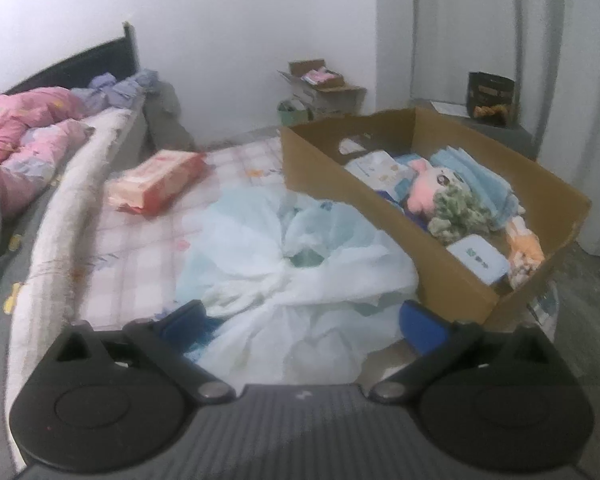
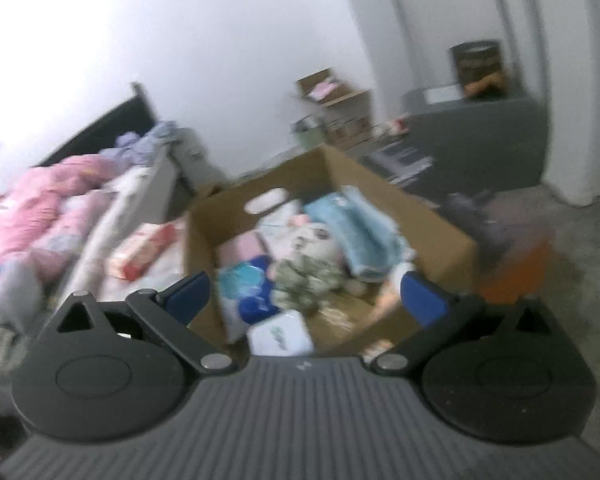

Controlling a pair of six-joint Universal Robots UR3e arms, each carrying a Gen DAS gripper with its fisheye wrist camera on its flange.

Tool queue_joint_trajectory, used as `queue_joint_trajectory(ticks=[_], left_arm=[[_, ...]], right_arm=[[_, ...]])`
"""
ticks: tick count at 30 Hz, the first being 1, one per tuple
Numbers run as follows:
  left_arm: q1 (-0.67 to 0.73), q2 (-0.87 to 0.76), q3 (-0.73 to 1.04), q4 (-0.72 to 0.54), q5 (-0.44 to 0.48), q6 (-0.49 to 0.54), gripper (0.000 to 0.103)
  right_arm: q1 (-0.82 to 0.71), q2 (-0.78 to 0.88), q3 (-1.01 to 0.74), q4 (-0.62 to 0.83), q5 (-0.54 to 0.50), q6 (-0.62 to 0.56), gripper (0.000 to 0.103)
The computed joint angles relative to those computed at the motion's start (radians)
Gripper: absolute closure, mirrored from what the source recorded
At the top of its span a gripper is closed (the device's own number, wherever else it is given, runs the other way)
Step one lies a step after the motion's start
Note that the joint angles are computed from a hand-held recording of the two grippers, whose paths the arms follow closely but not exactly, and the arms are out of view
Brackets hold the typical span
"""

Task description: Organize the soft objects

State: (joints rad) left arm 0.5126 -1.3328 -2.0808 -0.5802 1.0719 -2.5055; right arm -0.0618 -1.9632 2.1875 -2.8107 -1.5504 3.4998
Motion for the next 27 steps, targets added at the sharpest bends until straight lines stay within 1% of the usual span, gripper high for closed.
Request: queue_joint_trajectory(ticks=[3,4,6,9,11,12,14,15,16,17,19,21,22,23,25,27], left_arm=[[-0.045,0.010,-0.015,0.066,0.097,-0.072,0.000],[-0.054,0.007,-0.017,0.076,0.120,-0.077,0.000],[-0.078,0.001,-0.004,0.056,0.167,-0.082,0.000],[-0.086,-0.016,0.025,0.007,0.187,-0.094,0.000],[-0.094,-0.029,0.028,0.019,0.204,-0.105,0.000],[-0.101,-0.037,0.029,0.037,0.221,-0.112,0.000],[-0.108,-0.047,0.021,0.088,0.241,-0.131,0.000],[-0.108,-0.054,0.021,0.109,0.250,-0.139,0.000],[-0.106,-0.057,0.025,0.121,0.255,-0.148,0.000],[-0.101,-0.059,0.030,0.125,0.254,-0.154,0.000],[-0.084,-0.044,0.035,0.110,0.237,-0.154,0.000],[-0.063,-0.012,0.009,0.120,0.208,-0.142,0.000],[-0.060,0.000,-0.008,0.137,0.204,-0.140,0.000],[-0.064,0.006,-0.013,0.141,0.209,-0.140,0.000],[-0.057,0.029,-0.019,0.109,0.190,-0.123,0.000],[-0.042,0.060,-0.034,0.073,0.161,-0.091,0.000]], right_arm=[[0.096,0.007,0.032,-0.024,-0.137,0.033,0.001],[0.127,0.013,0.035,-0.022,-0.181,0.043,0.001],[0.197,0.055,0.030,-0.033,-0.285,0.043,0.001],[0.323,0.213,-0.011,-0.119,-0.519,0.009,0.001],[0.361,0.335,-0.062,-0.152,-0.646,-0.015,0.001],[0.371,0.385,-0.080,-0.189,-0.693,-0.052,0.001],[0.366,0.479,-0.100,-0.302,-0.739,-0.160,0.001],[0.365,0.525,-0.128,-0.329,-0.776,-0.215,0.001],[0.362,0.568,-0.149,-0.384,-0.804,-0.288,0.001],[0.356,0.606,-0.159,-0.468,-0.818,-0.375,0.001],[0.356,0.692,-0.183,-0.679,-0.857,-0.593,0.001],[0.373,0.714,-0.212,-0.743,-0.894,-0.705,0.001],[0.383,0.698,-0.194,-0.766,-0.882,-0.716,0.001],[0.393,0.661,-0.170,-0.751,-0.864,-0.697,0.001],[0.423,0.558,-0.131,-0.586,-0.842,-0.525,0.001],[0.431,0.436,-0.083,-0.418,-0.749,-0.335,0.001]])
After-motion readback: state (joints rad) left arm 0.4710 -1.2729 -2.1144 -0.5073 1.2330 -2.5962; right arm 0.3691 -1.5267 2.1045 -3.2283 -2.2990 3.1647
